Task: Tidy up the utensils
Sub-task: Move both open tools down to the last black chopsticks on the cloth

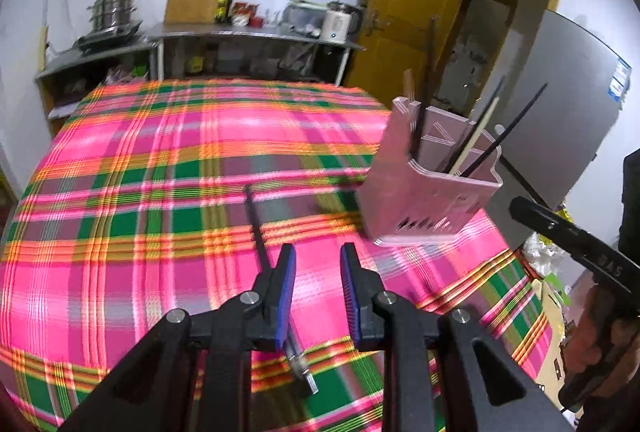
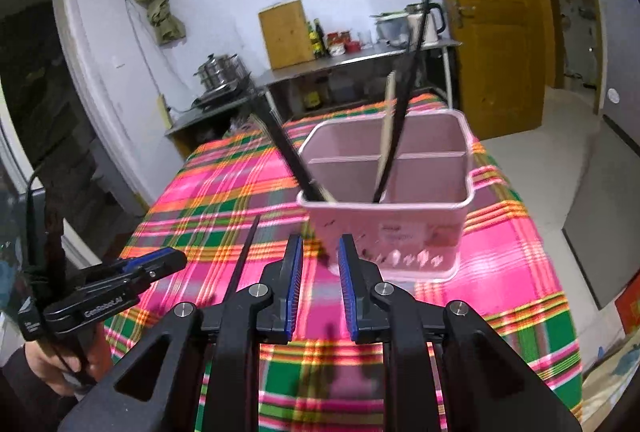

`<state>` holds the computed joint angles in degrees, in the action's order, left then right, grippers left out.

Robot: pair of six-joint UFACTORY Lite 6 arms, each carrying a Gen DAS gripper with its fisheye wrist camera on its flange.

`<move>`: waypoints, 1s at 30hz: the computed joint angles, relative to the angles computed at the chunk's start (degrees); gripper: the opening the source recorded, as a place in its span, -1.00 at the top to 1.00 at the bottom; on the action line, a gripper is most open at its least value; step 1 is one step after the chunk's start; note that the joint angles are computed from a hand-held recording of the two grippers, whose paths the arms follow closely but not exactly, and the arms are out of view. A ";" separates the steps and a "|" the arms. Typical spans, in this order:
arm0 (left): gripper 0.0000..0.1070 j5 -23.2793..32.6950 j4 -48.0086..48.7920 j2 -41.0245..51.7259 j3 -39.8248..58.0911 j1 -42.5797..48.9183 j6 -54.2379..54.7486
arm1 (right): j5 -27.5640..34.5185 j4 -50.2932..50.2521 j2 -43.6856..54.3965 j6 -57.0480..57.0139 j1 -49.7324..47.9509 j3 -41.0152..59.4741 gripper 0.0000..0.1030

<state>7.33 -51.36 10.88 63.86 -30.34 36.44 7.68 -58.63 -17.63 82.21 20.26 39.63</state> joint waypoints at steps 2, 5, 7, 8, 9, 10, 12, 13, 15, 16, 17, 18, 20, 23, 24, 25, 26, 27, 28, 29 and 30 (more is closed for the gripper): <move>0.55 -0.44 -3.93 0.11 -1.53 0.69 3.75 | -0.44 -2.67 1.08 2.92 0.94 -0.22 0.64; 0.55 -0.92 -10.02 0.29 -3.62 1.62 9.78 | -0.92 -6.66 3.15 7.22 2.28 -0.03 0.64; 0.55 -0.87 -14.28 1.09 -4.14 2.27 13.89 | -1.11 -5.43 5.10 5.83 2.79 1.20 0.64; 0.55 -0.96 -15.63 1.82 -4.09 2.49 15.09 | -1.18 -6.25 5.69 6.64 3.09 1.37 0.64; 0.55 -1.01 -16.64 2.58 -3.91 2.69 16.03 | -1.42 -7.06 6.72 7.43 3.39 1.77 0.64; 0.55 -0.99 -18.12 3.11 -3.86 2.87 17.49 | -1.44 -9.75 7.40 10.33 3.88 1.87 0.64; 0.55 -0.97 -18.49 4.76 -3.03 3.08 17.81 | -1.76 -10.96 8.56 11.55 4.15 2.20 0.64; 0.55 -1.23 -16.90 5.76 -2.42 2.90 16.15 | -1.87 -12.32 9.28 12.91 4.35 2.40 0.64; 0.55 -1.51 -13.04 8.16 -0.71 2.81 12.53 | -2.30 -14.13 10.51 14.73 4.45 2.77 0.64; 0.55 -1.58 -11.56 9.30 0.20 2.75 11.11 | -2.35 -15.42 10.98 16.13 4.62 2.90 0.64; 0.55 -1.63 -8.96 10.72 1.43 2.66 8.51 | -2.45 -17.04 11.62 17.85 4.78 3.08 0.64; 0.55 -1.72 -6.88 11.75 2.26 2.59 6.42 | -2.45 -18.90 12.19 19.89 5.06 3.20 0.64; 0.55 -1.77 -1.80 14.16 4.42 2.45 1.32 | -2.62 -21.74 13.16 22.83 5.27 3.45 0.64; 0.55 -1.59 9.62 18.02 8.01 2.09 -10.14 | -2.86 -26.40 15.11 27.76 5.49 4.35 0.64; 0.54 -1.55 11.18 19.17 8.92 2.00 -11.74 | -3.05 -27.76 15.66 29.09 5.43 4.58 0.64; 0.47 -2.32 10.35 19.46 9.05 1.75 -11.02 | -3.12 -27.89 15.90 29.19 5.41 4.67 0.64; 0.44 -2.65 11.91 19.96 9.50 1.54 -12.54 | -3.23 -28.40 16.42 29.65 5.33 5.00 0.64; 0.43 -2.98 14.80 20.31 9.88 1.27 -15.51 | -3.29 -29.27 16.83 30.60 5.32 5.18 0.64; 0.40 -3.30 15.59 20.23 9.79 1.14 -16.08 | -3.48 -29.70 17.72 31.04 5.19 5.84 0.64; 0.37 -3.95 18.25 20.14 9.51 0.85 -18.54 | -3.65 -30.81 18.49 32.15 5.07 6.39 0.64; 0.32 -4.38 20.43 20.17 9.37 0.75 -20.77 | -3.78 -32.03 19.22 33.41 5.04 6.87 0.64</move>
<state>2.95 -30.93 31.05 73.24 -29.59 15.67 3.89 -90.66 1.59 115.62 25.30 46.49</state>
